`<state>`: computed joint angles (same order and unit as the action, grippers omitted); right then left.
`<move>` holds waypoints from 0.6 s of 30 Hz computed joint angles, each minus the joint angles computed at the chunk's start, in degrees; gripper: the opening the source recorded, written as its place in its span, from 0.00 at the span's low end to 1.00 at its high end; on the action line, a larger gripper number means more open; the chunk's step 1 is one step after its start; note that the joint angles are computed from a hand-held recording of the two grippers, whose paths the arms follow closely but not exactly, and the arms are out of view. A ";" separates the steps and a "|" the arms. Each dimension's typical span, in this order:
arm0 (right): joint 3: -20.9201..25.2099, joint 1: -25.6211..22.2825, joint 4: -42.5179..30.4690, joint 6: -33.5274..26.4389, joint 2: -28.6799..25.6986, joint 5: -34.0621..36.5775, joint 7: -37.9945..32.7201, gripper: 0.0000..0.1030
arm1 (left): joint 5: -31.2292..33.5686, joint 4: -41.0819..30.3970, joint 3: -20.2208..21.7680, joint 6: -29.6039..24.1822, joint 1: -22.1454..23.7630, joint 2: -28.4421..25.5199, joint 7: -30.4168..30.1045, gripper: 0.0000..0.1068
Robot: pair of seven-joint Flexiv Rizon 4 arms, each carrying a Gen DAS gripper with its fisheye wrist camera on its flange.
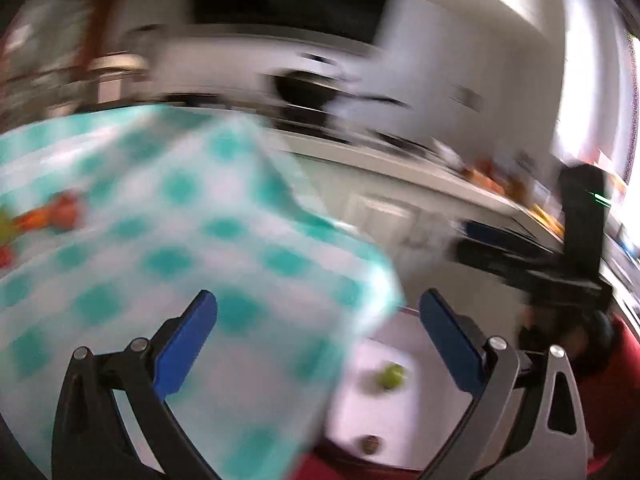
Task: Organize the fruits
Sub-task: 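Move both empty grippers back over the fruits on the table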
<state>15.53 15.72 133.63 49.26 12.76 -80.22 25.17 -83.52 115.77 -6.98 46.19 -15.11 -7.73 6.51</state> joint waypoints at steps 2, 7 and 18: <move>-1.16 2.27 -8.14 -0.53 -8.00 1.64 -1.51 0.96 | -1.29 -5.05 3.71 5.04 -0.52 -4.42 -1.40 0.95; -8.96 9.27 -27.63 2.60 -28.00 9.11 -17.88 0.96 | 4.80 -21.47 1.91 19.56 6.19 -18.90 -16.24 0.95; -10.83 10.16 -77.19 -4.57 -65.37 36.61 -62.00 0.95 | 39.74 -47.12 2.15 20.01 14.98 -38.70 -60.23 0.95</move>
